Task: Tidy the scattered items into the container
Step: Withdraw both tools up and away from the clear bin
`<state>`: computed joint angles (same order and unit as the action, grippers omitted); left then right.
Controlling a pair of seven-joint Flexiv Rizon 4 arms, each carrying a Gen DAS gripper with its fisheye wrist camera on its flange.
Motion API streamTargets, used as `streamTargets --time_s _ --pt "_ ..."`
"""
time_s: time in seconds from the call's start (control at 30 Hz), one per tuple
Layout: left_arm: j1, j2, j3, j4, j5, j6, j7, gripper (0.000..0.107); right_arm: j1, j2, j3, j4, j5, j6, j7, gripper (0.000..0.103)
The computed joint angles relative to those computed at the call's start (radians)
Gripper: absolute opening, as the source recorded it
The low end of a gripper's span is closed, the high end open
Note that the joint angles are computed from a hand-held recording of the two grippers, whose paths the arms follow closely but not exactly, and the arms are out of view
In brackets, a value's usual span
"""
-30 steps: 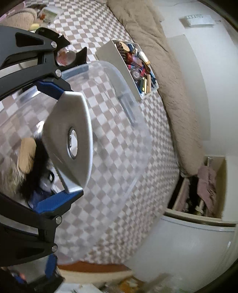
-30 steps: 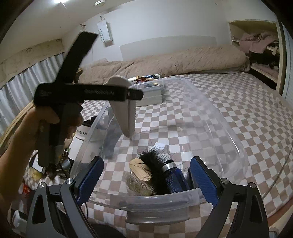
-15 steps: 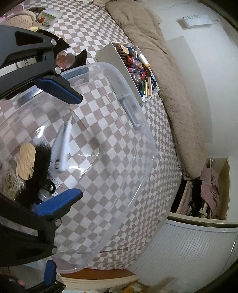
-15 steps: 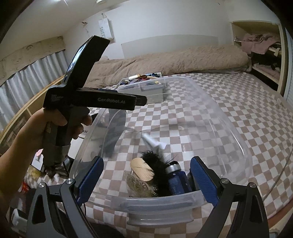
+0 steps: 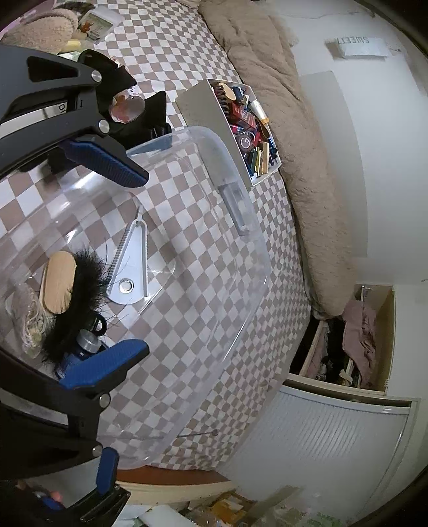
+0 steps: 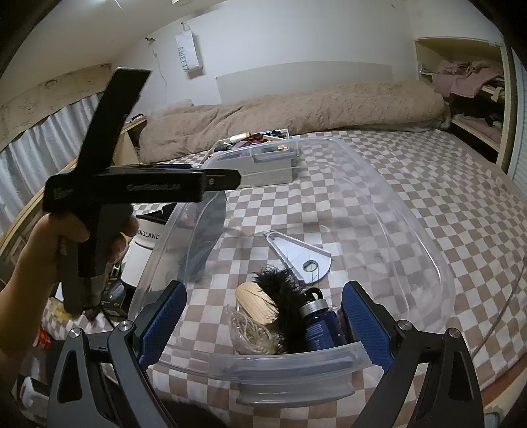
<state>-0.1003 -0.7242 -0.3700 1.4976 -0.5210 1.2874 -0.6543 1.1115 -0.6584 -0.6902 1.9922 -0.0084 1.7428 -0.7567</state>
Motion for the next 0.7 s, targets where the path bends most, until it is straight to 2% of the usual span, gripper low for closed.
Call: streamTargets --time_s 0.07,0.13,0.7 --pt "0.021 0.012 -0.026 0.027 -0.016 0.016 0.016 0.095 0.01 -0.001 -0.011 -0.001 0.001 -0.007 0.004 0.095" --pt "0.046 0.024 -0.058 0.055 -0.037 0.034 0.041 0.103 0.027 -0.002 -0.03 0.001 0.002 -0.014 0.012 0.095" --pt "0.237 0.106 -0.269 0.247 -0.183 0.166 0.242 0.103 0.151 -0.001 -0.165 0.042 -0.014 -0.055 0.103 0.095"
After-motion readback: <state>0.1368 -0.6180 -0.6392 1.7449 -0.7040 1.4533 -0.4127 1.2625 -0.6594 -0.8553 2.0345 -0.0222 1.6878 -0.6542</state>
